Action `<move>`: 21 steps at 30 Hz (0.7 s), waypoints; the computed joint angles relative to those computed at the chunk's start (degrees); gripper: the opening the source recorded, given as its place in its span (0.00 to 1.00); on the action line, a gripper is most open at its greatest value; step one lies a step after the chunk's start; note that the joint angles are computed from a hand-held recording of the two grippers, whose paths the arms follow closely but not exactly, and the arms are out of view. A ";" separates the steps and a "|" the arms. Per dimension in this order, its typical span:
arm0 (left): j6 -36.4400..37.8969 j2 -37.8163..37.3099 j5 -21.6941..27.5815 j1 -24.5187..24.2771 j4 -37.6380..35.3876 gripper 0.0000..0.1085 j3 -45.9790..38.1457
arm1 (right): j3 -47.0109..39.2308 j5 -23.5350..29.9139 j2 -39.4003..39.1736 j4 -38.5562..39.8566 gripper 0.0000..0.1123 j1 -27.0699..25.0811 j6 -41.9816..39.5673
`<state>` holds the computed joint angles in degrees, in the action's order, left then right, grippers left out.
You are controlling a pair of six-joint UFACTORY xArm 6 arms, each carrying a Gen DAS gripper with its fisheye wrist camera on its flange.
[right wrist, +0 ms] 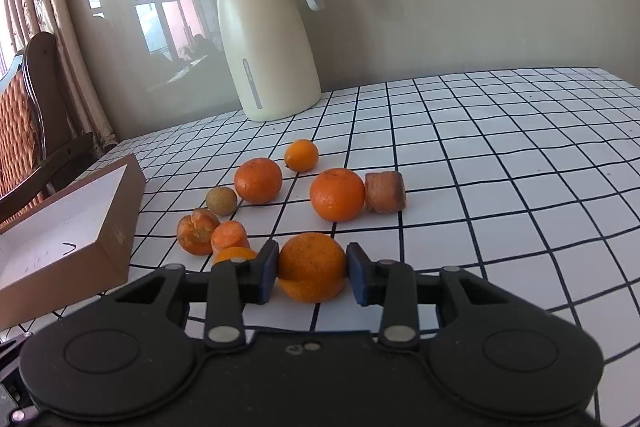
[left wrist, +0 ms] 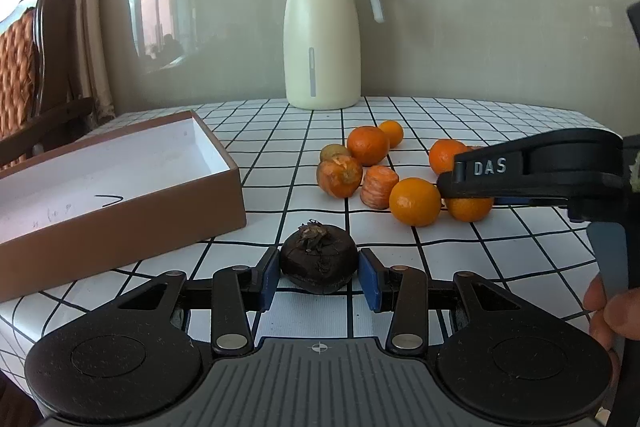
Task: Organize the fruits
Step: 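Carry both fruits into the white box and open both tools to release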
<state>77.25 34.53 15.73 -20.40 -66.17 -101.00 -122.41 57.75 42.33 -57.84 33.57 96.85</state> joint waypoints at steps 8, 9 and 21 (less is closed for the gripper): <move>3.76 -0.98 0.97 0.69 -3.63 0.39 0.35 | 7.97 1.40 -5.87 -3.89 0.25 1.83 2.06; 4.06 -1.12 1.16 0.89 -3.89 0.39 0.39 | 8.19 1.59 -6.10 -4.34 0.25 2.08 1.73; 12.28 -1.50 -0.19 5.03 -14.45 0.39 -2.76 | 0.77 -3.49 -1.72 -9.49 0.25 3.19 -1.93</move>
<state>89.53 33.02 15.55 -15.37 -80.62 -103.76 -121.64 54.26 40.61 -67.33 36.76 94.92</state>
